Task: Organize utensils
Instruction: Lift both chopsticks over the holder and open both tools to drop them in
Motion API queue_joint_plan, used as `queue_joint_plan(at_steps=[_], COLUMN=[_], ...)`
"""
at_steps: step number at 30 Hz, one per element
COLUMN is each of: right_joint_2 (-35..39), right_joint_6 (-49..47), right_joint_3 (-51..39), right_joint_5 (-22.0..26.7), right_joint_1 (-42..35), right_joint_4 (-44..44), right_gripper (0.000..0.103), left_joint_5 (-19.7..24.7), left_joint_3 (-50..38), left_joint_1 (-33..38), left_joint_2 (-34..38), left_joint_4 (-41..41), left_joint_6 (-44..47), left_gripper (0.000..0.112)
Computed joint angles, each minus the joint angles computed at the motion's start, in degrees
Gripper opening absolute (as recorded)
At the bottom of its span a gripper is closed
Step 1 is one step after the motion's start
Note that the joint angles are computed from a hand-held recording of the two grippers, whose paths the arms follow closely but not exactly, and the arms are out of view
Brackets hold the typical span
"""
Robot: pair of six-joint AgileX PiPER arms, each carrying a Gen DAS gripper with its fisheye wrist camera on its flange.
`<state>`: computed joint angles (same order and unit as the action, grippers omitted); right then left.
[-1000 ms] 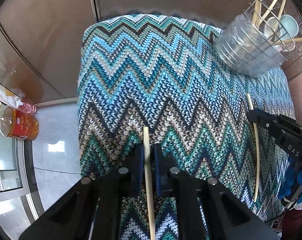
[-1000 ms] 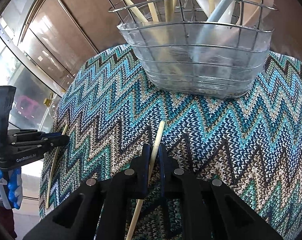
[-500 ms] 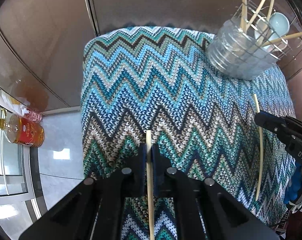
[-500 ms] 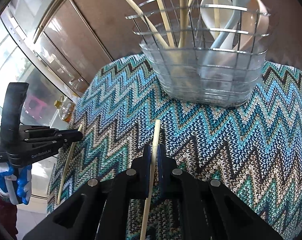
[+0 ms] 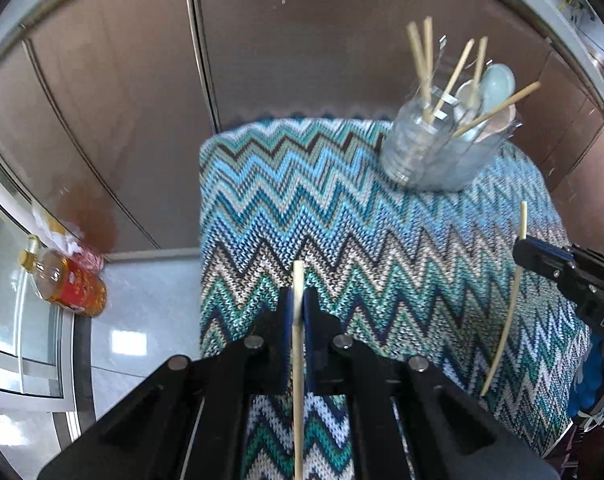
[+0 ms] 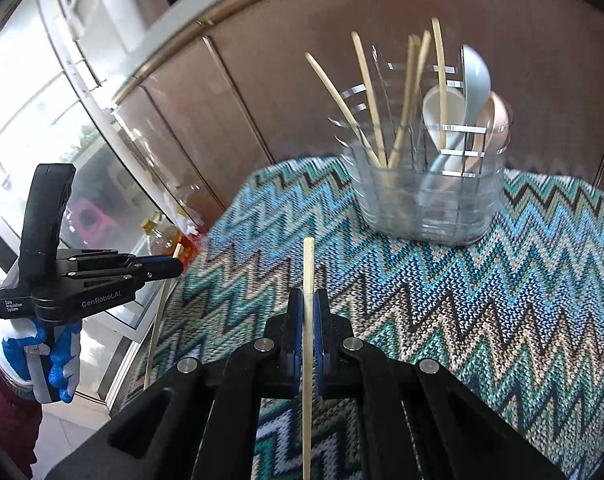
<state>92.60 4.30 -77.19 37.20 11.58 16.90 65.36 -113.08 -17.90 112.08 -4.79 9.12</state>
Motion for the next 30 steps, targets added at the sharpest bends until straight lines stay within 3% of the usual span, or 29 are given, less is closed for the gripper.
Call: queue_joint_plan(at_steps=[8,17,23,30], right_joint_2=[-9.5,-21.7,-28.2,-30.5], right_joint_6=[10.8,31.8,42.8,46.7], right_joint_3=[4.6,6.9,6.0,4.0], right_joint_5=[-2.8,1.6,6.6,9.9], right_joint_1=[6.9,19.6,27.8,31.4], right_joint_4=[-9.9,-31.9,-45.6,-53.4], right_gripper=[0.005,0.005,0.005,0.005], left_joint_5=[-4.3,-7.2,-8.8,-11.8], left_joint_3=[11.4,18.6,20.0,18.8], left_joint_1=[-1.2,-1.0,-0.9,-4.7], left_joint_2=[-15.1,-29.4,-35.7,-35.7], left_joint_4=[-0.5,-3.5,-6.3,-7.8], left_joint_6=[-0.3,1.0,2.6,0.7], left_gripper=[0.005,0.005,0.005,0.005])
